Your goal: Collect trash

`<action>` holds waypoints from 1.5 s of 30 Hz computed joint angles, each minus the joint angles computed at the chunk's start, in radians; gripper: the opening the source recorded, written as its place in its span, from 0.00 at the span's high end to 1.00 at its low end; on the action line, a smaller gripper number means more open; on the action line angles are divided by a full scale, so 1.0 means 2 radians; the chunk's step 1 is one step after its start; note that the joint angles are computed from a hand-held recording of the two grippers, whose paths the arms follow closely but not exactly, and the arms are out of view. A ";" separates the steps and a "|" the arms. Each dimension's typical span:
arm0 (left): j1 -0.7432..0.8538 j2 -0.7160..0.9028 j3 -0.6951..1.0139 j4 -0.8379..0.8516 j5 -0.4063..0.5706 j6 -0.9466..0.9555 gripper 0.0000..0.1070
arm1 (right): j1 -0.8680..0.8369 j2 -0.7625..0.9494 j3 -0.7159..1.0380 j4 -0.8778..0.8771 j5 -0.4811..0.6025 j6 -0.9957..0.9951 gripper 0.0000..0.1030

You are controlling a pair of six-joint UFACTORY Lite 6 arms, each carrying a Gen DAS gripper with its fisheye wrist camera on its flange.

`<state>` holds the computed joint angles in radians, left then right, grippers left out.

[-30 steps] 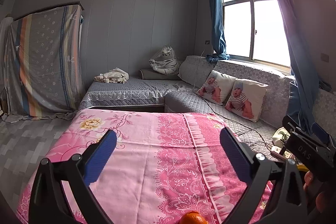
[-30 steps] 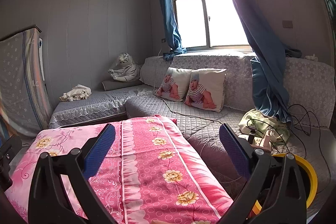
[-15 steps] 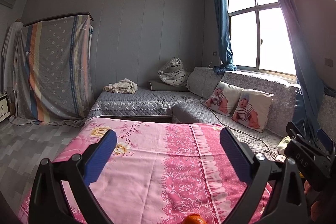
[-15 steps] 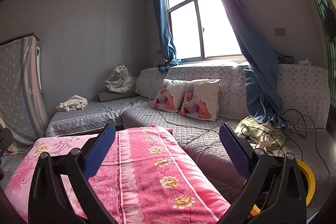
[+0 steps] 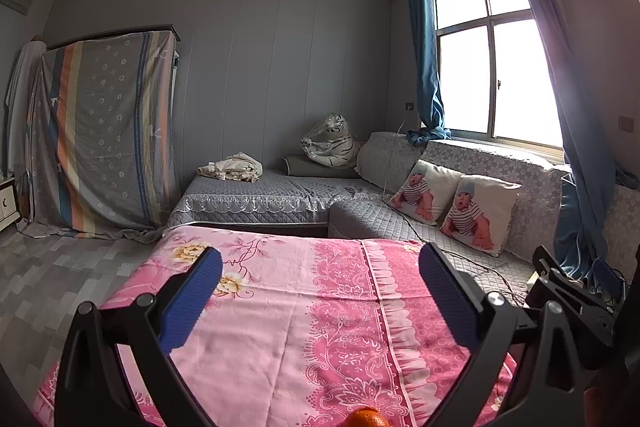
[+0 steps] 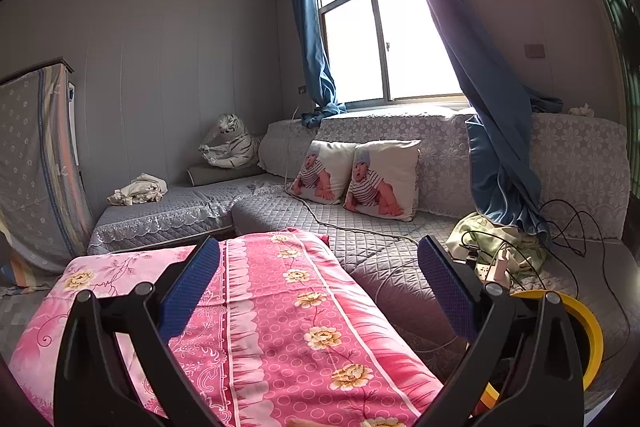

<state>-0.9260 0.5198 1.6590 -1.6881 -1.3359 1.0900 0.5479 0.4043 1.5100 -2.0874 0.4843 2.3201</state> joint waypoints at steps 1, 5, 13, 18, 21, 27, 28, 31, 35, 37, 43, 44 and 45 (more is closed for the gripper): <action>0.000 -0.001 -0.002 0.001 0.000 -0.002 0.11 | 0.000 0.001 0.000 0.000 -0.001 0.000 0.08; 0.000 -0.002 -0.002 0.001 0.003 0.000 0.11 | 0.000 0.002 0.001 0.002 -0.001 -0.001 0.08; 0.002 -0.005 -0.008 0.002 0.008 -0.002 0.11 | -0.001 0.004 0.004 0.010 -0.004 -0.008 0.08; 0.003 -0.005 -0.007 0.001 0.010 -0.001 0.11 | -0.001 0.005 0.004 0.009 -0.004 -0.006 0.08; 0.003 -0.005 -0.007 0.001 0.010 -0.001 0.11 | -0.002 0.005 0.003 0.008 -0.005 -0.005 0.08; 0.003 -0.005 -0.009 0.003 0.010 -0.003 0.11 | -0.003 0.007 0.006 0.012 -0.006 -0.009 0.08; 0.003 -0.005 -0.009 0.003 0.010 -0.004 0.11 | -0.003 0.008 0.006 0.011 -0.007 -0.009 0.08; 0.003 -0.003 -0.007 0.002 0.011 -0.004 0.11 | -0.003 0.007 0.005 0.011 -0.007 -0.009 0.08; 0.003 -0.004 -0.008 0.002 0.011 -0.004 0.11 | -0.003 0.007 0.005 0.012 -0.008 -0.009 0.08; 0.003 -0.004 -0.008 0.002 0.011 -0.004 0.11 | -0.004 0.007 0.005 0.012 -0.008 -0.010 0.08; 0.003 0.003 0.000 0.003 0.014 -0.005 0.11 | -0.003 0.007 0.004 0.011 -0.009 -0.008 0.08; 0.003 0.003 0.000 0.004 0.014 -0.005 0.11 | -0.003 0.007 0.005 0.012 -0.008 -0.009 0.08; 0.003 0.003 0.000 0.004 0.014 -0.005 0.11 | -0.003 0.007 0.004 0.012 -0.007 -0.008 0.08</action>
